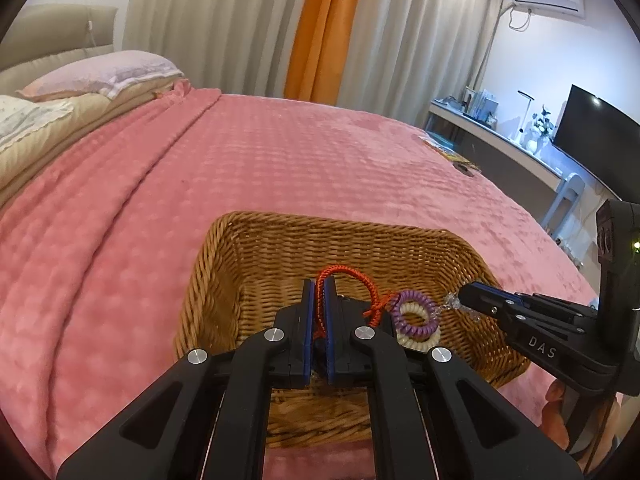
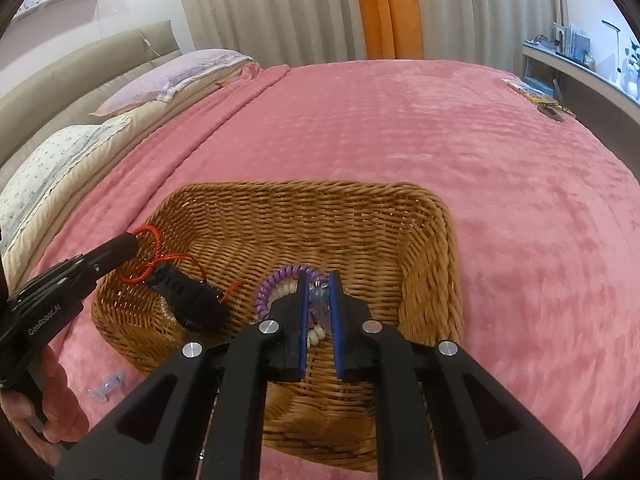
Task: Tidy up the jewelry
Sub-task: 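Carry lanyard and silver chain into the basket and open both tools, then grasp the blue hair clip with left tool while right tool grasps bead chain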
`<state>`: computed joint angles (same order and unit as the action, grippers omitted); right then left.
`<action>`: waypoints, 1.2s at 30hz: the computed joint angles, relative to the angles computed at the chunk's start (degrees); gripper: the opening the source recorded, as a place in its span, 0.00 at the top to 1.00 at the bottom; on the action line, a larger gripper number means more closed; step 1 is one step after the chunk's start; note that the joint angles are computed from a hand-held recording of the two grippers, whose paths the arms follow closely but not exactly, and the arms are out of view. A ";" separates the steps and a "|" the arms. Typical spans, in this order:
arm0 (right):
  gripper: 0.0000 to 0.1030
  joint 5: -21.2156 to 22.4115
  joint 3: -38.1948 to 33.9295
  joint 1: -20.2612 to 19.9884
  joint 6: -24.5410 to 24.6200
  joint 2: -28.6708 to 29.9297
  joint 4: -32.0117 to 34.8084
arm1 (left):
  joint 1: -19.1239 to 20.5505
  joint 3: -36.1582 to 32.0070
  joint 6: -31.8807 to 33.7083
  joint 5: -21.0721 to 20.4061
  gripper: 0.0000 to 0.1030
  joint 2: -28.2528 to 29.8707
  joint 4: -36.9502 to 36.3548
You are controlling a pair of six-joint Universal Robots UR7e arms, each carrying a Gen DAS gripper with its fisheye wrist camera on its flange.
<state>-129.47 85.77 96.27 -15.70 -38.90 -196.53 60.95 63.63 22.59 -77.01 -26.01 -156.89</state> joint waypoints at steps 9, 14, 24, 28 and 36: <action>0.53 0.45 3.78 1.50 0.12 -1.91 -2.26 | -0.37 5.86 0.03 -1.52 0.50 -4.11 -4.45; 0.47 0.32 7.19 3.51 -1.60 -2.98 -7.47 | -0.77 12.86 0.56 -2.48 0.33 -9.08 -10.82; 0.44 -0.48 14.98 8.15 -0.33 -4.06 -11.73 | -0.81 27.38 1.11 -2.85 0.27 -20.67 -17.64; 0.44 -1.63 15.65 9.16 0.24 -2.58 -10.95 | -0.05 32.05 0.19 -2.90 0.26 -24.35 -17.39; 0.44 -3.36 14.96 8.34 5.09 1.19 -6.47 | 2.43 36.34 -3.38 0.39 0.27 -25.65 -14.38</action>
